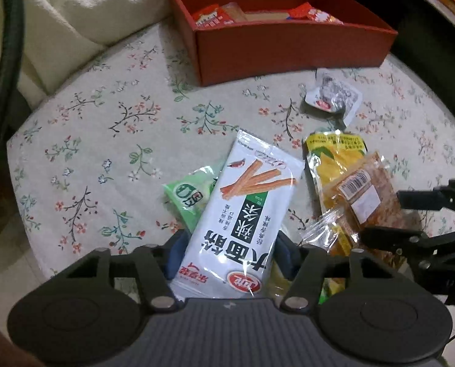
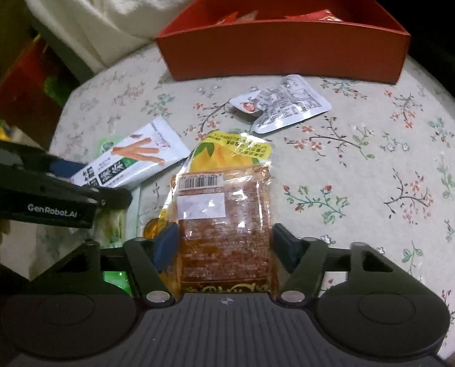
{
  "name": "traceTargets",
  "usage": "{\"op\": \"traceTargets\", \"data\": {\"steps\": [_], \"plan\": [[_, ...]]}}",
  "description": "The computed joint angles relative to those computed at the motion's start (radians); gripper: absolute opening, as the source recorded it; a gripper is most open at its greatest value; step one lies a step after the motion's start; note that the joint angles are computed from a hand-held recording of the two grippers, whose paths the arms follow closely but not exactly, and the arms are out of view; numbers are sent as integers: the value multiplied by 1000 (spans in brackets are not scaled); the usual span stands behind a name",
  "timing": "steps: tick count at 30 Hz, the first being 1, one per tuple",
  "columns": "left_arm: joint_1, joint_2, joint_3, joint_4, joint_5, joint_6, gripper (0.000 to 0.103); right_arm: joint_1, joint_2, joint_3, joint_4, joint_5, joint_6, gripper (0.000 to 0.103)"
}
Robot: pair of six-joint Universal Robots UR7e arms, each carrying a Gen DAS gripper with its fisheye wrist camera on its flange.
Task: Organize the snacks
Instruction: 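Grasp the white breadstick packet with the left tool while the right tool grasps a brown pastry bag, then carry the breadstick packet over the box with the left tool while the right tool carries the pastry bag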
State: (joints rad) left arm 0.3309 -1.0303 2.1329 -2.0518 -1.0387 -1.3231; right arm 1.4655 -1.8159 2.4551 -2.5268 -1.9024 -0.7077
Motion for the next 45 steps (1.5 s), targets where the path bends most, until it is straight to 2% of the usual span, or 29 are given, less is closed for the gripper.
{"op": "traceTargets", "data": {"steps": [6, 14, 17, 25, 34, 45], "plan": [[-25, -66, 29, 0, 27, -66, 49, -21, -44, -19, 62, 50, 22, 70], [-36, -64, -20, 60, 61, -112, 49, -28, -79, -60, 83, 149, 48, 70], [-38, -61, -33, 33, 118, -81, 49, -23, -70, -82, 74, 177, 63, 70], [-4, -52, -66, -7, 186, -45, 49, 4, 12, -141, -2, 185, 102, 70], [33, -11, -141, 5, 264, 6, 49, 43, 108, -219, -80, 205, 149, 70], [95, 36, -209, -31, 309, 106, 49, 81, 233, -314, -156, 204, 174, 71]]}}
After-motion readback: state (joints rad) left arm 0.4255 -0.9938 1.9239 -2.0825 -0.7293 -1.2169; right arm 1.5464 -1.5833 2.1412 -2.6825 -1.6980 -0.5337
